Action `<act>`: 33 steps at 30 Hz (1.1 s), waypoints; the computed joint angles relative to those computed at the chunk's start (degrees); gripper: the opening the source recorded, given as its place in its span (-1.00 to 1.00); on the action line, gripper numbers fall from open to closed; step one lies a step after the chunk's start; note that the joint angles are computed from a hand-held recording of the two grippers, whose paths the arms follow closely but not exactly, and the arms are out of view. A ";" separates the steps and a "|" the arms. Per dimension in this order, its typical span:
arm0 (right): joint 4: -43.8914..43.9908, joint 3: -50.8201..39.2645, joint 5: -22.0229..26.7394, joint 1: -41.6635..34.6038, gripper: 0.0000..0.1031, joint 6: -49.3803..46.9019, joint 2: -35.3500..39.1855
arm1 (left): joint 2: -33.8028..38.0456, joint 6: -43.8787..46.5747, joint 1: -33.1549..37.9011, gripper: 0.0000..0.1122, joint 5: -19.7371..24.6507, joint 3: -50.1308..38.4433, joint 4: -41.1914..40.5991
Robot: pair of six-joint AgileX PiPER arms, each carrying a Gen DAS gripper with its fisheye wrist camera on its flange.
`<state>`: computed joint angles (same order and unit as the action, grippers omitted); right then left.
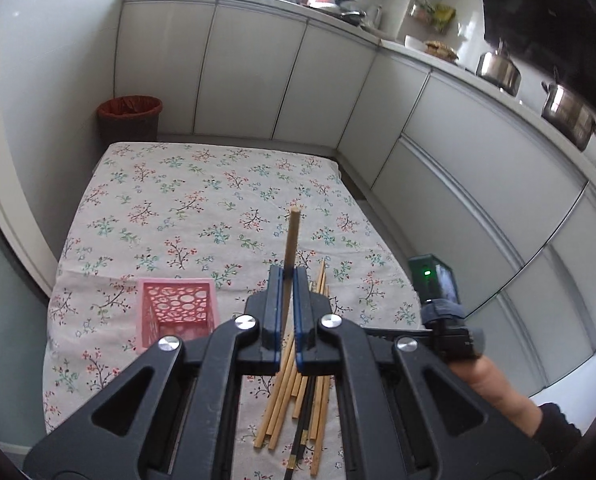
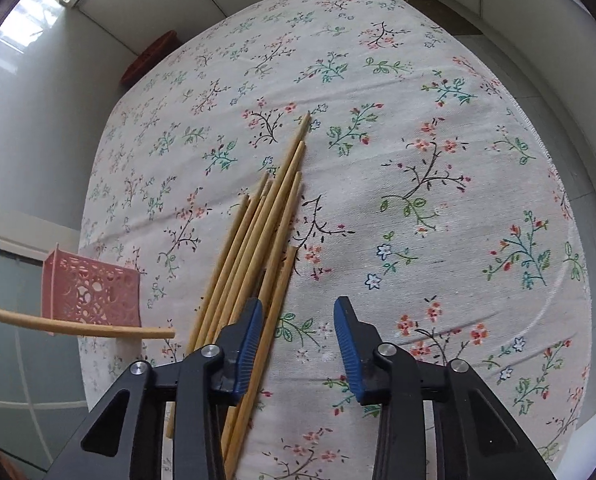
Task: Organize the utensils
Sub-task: 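Lift the chopstick upright with the left gripper and carry it over the pink holder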
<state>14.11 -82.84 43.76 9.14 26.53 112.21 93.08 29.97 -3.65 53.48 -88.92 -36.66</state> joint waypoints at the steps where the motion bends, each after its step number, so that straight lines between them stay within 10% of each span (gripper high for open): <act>1: 0.11 -0.93 0.34 0.30 -0.44 0.40 0.82 | -0.26 1.35 0.82 -0.91 0.04 0.52 -1.54; 18: -18.87 -13.03 9.98 9.96 -0.74 16.78 8.27 | -2.09 8.31 7.83 -0.91 4.25 3.64 -7.51; 33: -16.40 4.62 -5.92 9.50 -0.89 17.76 -8.91 | -7.40 9.02 8.53 -0.91 3.00 6.21 -8.09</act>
